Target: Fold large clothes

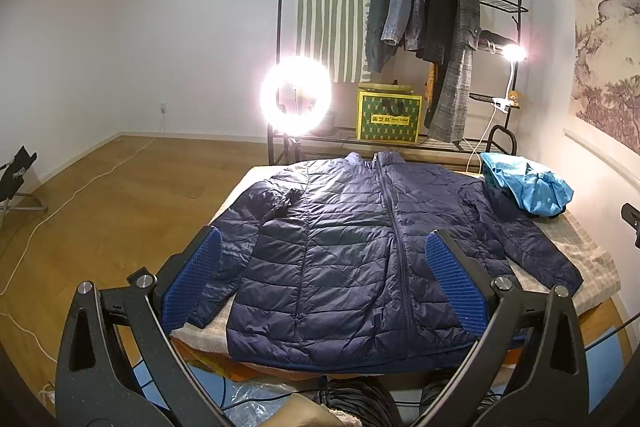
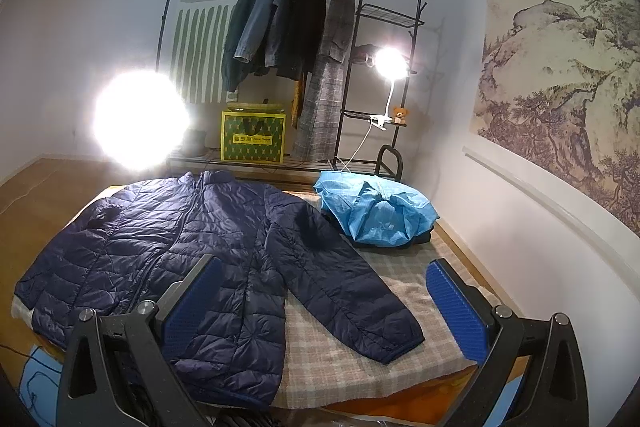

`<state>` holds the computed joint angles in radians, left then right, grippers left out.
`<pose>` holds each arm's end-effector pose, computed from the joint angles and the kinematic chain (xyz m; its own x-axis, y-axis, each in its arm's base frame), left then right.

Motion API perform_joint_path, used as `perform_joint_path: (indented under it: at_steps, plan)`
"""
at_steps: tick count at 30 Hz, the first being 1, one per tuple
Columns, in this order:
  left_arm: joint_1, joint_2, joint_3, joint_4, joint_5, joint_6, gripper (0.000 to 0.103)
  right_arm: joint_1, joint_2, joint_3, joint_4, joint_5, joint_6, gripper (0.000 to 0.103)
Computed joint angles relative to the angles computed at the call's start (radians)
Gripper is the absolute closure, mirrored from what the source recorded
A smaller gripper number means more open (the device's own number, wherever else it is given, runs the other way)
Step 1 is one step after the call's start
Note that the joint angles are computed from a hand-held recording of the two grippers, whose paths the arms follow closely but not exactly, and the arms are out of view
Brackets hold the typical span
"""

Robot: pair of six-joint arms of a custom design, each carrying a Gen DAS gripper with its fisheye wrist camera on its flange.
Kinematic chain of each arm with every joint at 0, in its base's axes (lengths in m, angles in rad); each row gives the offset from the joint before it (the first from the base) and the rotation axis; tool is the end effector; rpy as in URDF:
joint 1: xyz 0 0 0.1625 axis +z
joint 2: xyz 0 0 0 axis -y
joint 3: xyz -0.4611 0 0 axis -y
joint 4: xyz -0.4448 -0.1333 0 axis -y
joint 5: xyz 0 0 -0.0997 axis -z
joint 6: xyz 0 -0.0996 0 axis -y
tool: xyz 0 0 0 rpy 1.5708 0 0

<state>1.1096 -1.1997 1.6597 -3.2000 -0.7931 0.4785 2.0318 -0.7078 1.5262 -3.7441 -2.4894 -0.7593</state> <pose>-0.1162 -0.6905 0.4588 -0.7414 -0.0707 -0.6673 0.5806 0.4310 -0.6908 0.3753 -0.6339 0.2220 -0.5791 0.1764 0.7959 -0.6811 0.4319 -0.5913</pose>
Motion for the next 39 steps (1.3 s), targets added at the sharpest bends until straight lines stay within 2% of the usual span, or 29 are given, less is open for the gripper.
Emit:
perform_joint_path:
  at_steps: [39]
  plan:
    - [-0.010, -0.001, -0.004, -0.002, 0.006, 0.008, 0.000, -0.002, 0.002, -0.004, 0.016, -0.008, 0.014, 0.000]
